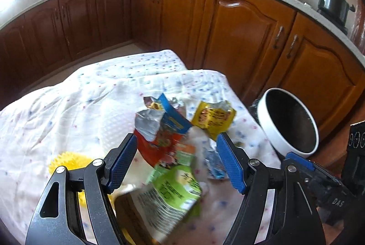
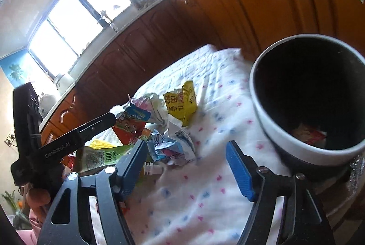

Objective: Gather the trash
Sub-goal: 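Grasp the crumpled wrapper with the right tool while the left tool grasps a snack packet, then carry the crumpled wrapper and snack packet over the trash bin with both tools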

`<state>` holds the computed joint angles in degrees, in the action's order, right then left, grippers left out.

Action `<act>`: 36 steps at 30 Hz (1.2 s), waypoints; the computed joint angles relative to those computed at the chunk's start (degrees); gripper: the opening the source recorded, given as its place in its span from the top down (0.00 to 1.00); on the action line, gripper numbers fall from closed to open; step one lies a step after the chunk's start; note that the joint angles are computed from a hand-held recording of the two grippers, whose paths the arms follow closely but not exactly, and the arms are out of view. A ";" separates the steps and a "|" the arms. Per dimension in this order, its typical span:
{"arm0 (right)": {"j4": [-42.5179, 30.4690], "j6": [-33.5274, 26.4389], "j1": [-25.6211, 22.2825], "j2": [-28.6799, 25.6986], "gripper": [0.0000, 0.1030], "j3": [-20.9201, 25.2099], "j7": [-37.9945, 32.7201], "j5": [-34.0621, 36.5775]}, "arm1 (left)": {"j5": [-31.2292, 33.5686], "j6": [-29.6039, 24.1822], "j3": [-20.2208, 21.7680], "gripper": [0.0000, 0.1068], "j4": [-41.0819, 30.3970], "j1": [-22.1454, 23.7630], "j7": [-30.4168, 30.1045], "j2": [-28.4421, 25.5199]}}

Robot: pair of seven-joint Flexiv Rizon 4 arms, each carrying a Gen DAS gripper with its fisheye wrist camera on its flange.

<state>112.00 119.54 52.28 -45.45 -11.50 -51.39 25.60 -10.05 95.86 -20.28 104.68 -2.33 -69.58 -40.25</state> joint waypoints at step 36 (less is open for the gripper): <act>3.40 2.71 8.03 1.07 0.80 -3.16 -1.15 6.70 | -1.48 -2.25 -9.19 1.00 9.62 11.36 10.31 0.91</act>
<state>115.40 122.25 60.30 -44.38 -14.66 -52.54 32.30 -11.53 93.61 -29.47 114.30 9.03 -59.28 -39.34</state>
